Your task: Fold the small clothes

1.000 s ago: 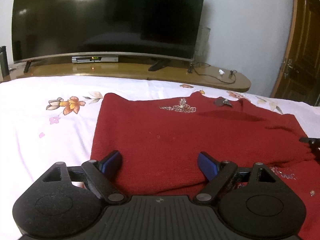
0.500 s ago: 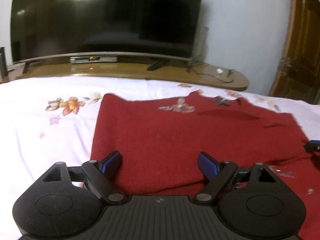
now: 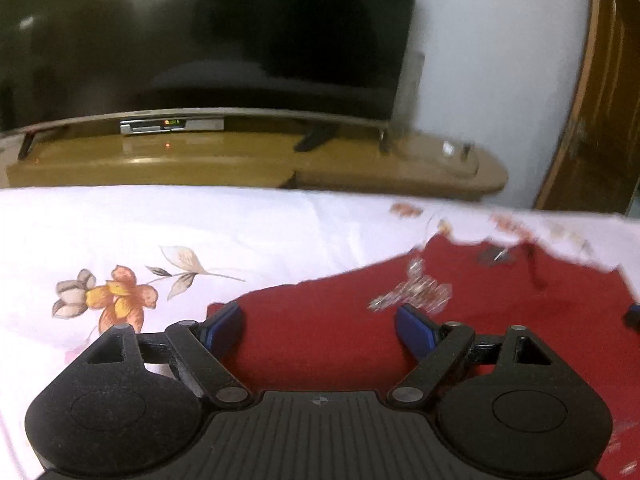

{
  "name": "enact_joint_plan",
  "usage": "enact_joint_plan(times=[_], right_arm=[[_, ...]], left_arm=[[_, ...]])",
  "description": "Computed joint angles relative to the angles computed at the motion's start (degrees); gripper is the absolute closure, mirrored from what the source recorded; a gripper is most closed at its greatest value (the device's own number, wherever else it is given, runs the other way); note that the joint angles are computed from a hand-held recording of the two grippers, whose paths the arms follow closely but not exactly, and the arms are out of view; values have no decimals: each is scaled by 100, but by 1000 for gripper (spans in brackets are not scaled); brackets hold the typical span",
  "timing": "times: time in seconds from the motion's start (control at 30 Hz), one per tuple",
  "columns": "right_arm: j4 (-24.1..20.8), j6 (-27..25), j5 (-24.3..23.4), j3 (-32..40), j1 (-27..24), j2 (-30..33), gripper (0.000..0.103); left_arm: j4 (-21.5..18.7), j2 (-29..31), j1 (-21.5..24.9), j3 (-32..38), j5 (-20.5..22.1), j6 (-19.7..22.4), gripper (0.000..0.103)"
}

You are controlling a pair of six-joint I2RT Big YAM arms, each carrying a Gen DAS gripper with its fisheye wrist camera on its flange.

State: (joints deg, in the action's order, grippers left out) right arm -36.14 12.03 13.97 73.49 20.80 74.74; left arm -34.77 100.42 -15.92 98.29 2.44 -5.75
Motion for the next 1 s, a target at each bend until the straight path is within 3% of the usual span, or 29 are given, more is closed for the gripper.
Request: enact_joint_plan(times=[0.13,0.23,0.37,0.47,0.57,0.67,0.73,0.8,0.9,1.0], right_arm=[[92,55,-64,-153,-41,-56,75],[55,36,114,-148,19,-29,69],[-80,213,-10,-322,9,-418,69],[-344,353,-142,-606,39,-1023,68],[-965,1064,-266,-977,149,-1920,63],[-1822,1837,-114,-1271,577,-2823,62],[-2402,2506,205,-1374,1122,-3288,60],[-2883,3238,428,-1437,1758,-3634,59],[-3184,4473,502,-1574,2606,-3950,52],[-3240,5580,590,-1763,3335,-4115,52]], left_arm=[[-152,112,-72,143,-33,168,11],[-97,-72,-209,-20,-449,303,12],[65,-863,-442,-779,-939,532,11],[78,-1912,-610,-1753,-1018,438,11],[-399,-2968,-600,-2571,-805,-18,12],[-1232,-4012,-421,-3252,-163,-784,13],[-1655,-4588,-407,-3589,-37,-969,25],[-2046,-5110,-317,-3866,485,-1276,37],[-2194,-5691,-249,-4284,1232,-1813,44],[-1967,-6149,-217,-4704,1849,-2461,44]])
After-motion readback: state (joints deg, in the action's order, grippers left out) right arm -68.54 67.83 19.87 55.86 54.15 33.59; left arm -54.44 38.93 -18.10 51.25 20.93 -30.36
